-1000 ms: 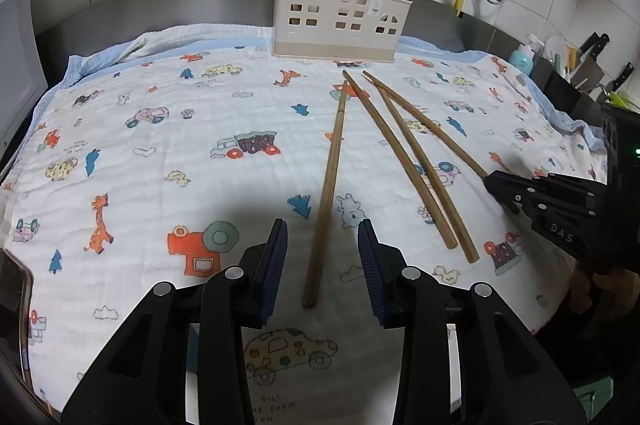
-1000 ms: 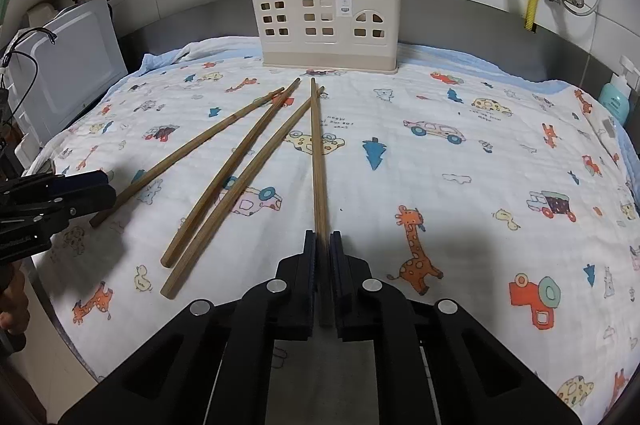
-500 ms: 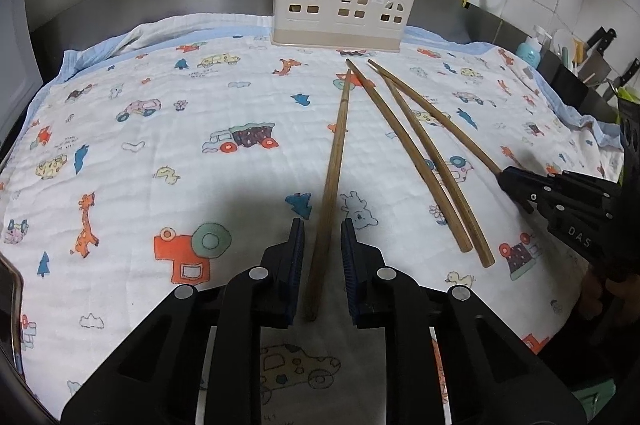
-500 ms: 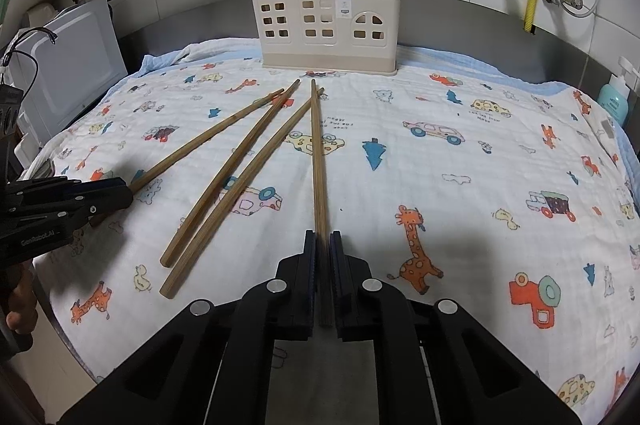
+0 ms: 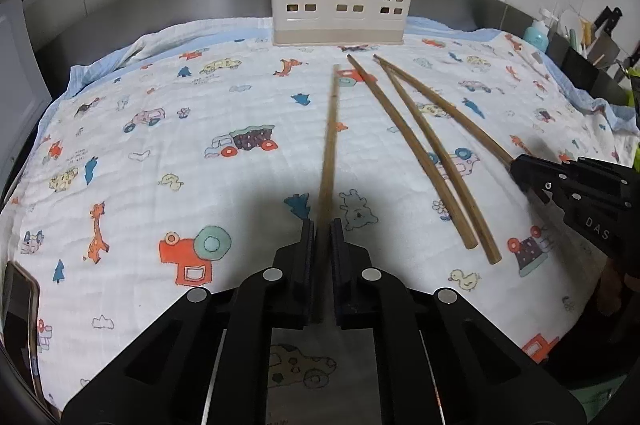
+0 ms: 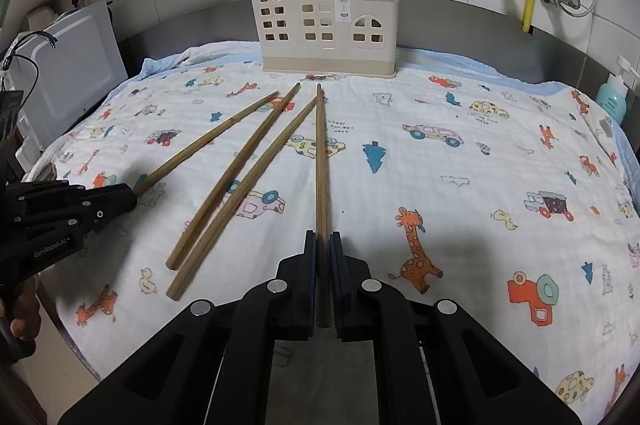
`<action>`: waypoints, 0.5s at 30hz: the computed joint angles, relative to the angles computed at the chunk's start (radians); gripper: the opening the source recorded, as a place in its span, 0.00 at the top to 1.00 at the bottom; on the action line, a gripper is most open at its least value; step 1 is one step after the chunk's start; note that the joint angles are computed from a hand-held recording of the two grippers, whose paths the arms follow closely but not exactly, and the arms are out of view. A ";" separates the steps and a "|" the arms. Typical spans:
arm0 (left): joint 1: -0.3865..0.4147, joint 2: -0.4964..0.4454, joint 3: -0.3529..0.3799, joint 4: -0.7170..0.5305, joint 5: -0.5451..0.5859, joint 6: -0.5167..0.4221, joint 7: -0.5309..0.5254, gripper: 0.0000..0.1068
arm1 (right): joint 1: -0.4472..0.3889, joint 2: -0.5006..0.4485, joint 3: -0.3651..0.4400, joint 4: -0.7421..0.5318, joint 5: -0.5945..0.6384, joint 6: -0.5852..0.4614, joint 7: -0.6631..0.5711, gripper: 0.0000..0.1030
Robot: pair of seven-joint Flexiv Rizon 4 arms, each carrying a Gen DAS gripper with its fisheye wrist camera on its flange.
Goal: Organize utensils
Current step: 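Lift both chopsticks and carry both tools over the holder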
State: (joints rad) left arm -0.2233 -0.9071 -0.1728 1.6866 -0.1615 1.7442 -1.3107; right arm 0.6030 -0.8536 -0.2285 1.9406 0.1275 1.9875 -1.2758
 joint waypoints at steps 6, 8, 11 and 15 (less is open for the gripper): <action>0.095 0.015 -0.114 0.044 0.051 0.069 0.005 0.94 | 0.034 0.038 -0.028 0.028 0.032 0.036 -0.026 0.94; 0.137 0.019 -0.162 0.057 0.075 0.088 0.002 0.94 | 0.045 0.055 -0.037 0.036 0.047 0.051 -0.042 0.94; 0.192 0.028 -0.224 0.073 0.115 0.120 -0.009 0.94 | 0.048 0.087 -0.037 0.045 0.061 0.072 -0.073 0.94; 0.245 0.035 -0.282 0.087 0.172 0.158 -0.030 0.94 | 0.053 0.130 -0.033 0.047 0.080 0.092 -0.119 0.94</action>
State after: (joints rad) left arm 0.0220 -0.8722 -0.4544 1.7741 0.0104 1.9017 -1.3405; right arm 0.6562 -0.7239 -0.2613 1.9878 0.2071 2.0795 -1.3945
